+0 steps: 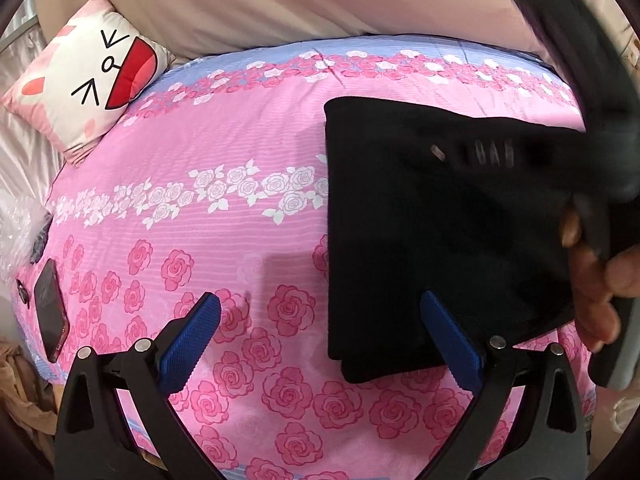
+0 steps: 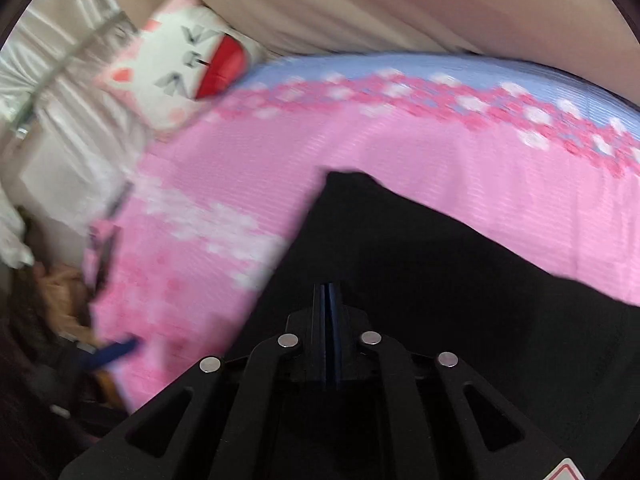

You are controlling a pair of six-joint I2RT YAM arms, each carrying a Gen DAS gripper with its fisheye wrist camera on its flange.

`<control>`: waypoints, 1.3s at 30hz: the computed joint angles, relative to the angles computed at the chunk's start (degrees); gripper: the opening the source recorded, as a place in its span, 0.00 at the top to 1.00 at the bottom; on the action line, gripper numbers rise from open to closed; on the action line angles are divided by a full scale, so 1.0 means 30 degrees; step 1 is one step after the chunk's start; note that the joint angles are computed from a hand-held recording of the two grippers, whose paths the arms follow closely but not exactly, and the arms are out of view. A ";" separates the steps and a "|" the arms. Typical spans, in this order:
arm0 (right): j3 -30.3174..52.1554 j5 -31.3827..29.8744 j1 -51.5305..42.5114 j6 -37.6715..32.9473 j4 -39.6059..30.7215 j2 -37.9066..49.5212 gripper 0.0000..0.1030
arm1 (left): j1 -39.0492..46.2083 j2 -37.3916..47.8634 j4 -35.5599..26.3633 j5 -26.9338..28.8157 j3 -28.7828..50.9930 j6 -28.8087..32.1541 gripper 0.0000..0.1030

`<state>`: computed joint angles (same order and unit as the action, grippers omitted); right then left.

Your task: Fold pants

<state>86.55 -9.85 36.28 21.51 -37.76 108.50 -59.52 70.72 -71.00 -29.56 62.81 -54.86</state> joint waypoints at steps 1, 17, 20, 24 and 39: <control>-0.1226 -0.0601 -0.0433 0.0649 0.0650 -0.0965 0.99 | -0.0046 0.0145 -0.0024 -0.0002 0.0099 0.0028 0.05; -1.3142 0.1976 -0.3559 0.2223 -0.1190 -1.6856 0.51 | -0.0470 0.2726 0.1801 0.1955 0.1591 0.0504 0.05; -1.3299 0.1836 -0.3186 0.1868 -0.0681 -1.6081 0.58 | -0.0553 0.3255 0.1794 0.1953 0.1752 0.0046 0.05; -1.3734 0.2664 -0.3017 0.1848 -0.0326 -1.6144 0.78 | -0.0649 0.3553 0.1466 0.1895 0.2090 -0.0355 0.05; -1.4021 0.1936 -0.4905 0.1532 -0.1651 -1.8361 0.73 | -0.0803 0.4320 0.1457 0.1840 0.2474 -0.0082 0.05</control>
<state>44.48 -4.04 21.57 26.11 -42.72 53.42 -61.93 83.68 -66.63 -24.04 70.23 -55.11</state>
